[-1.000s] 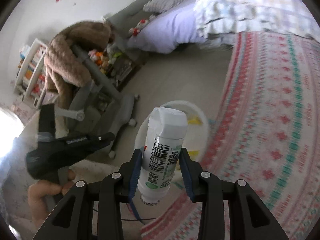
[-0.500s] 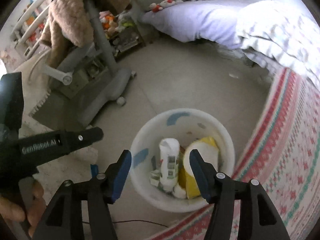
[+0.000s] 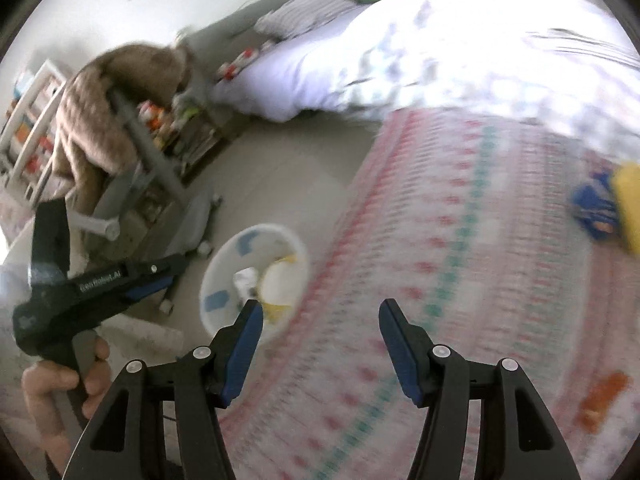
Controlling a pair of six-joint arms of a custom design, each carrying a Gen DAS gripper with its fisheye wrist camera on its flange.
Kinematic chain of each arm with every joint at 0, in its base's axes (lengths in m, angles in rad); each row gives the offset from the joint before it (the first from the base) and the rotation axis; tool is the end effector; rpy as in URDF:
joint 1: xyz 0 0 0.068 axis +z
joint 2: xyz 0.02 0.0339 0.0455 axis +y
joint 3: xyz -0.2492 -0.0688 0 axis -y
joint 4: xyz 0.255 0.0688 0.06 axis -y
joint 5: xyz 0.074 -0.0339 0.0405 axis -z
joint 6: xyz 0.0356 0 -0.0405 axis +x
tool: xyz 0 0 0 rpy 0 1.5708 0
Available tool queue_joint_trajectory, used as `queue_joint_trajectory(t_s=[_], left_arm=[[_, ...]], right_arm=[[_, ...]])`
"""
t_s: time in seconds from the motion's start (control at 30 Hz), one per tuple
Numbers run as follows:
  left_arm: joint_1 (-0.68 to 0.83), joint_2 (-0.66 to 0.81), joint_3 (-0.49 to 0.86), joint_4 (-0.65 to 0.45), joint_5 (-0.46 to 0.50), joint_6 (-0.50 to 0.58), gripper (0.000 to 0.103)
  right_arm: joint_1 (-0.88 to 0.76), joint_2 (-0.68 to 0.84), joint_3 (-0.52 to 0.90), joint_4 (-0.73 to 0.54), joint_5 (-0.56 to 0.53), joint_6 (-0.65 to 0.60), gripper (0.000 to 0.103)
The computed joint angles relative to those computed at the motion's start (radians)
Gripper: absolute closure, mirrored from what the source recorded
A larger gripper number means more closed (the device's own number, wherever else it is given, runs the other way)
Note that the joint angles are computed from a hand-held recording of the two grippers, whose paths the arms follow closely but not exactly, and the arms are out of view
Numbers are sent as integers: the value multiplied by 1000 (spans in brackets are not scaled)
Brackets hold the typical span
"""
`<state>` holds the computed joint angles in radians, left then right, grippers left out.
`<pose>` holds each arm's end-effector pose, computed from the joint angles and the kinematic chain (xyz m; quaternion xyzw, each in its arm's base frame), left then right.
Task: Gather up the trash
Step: 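Grasp the orange peel with the left tool while the right tool approaches another AD bottle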
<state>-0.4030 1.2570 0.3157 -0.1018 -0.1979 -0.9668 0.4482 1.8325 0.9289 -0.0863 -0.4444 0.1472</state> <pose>0.1835 -0.0706 0.0856 -0.2920 0.9156 -0.0903 0.2613 0.3067 0.1644 0.1023 -0.2025 0.9145 0.2838 0.2051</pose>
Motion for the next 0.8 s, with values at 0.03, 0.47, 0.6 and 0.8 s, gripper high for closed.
queue_joint_trajectory(t_s=[0.03,0.47,0.6,0.8], left_arm=[[-75,62,40,28,-8,-10,52],[-521,747,743,17,-12,130,38],[-562,978,1054,-111,7,197,38],[-577,1183,1338,-220,61,232,38]], right_arm=[[-40,-13,-5,-18,-10,-20,41],[-740,61,179,-331,-154,-255,41],[-786,139,238,-328,-140,-235,41],[-794,210,315,-340,-104,-236,41]])
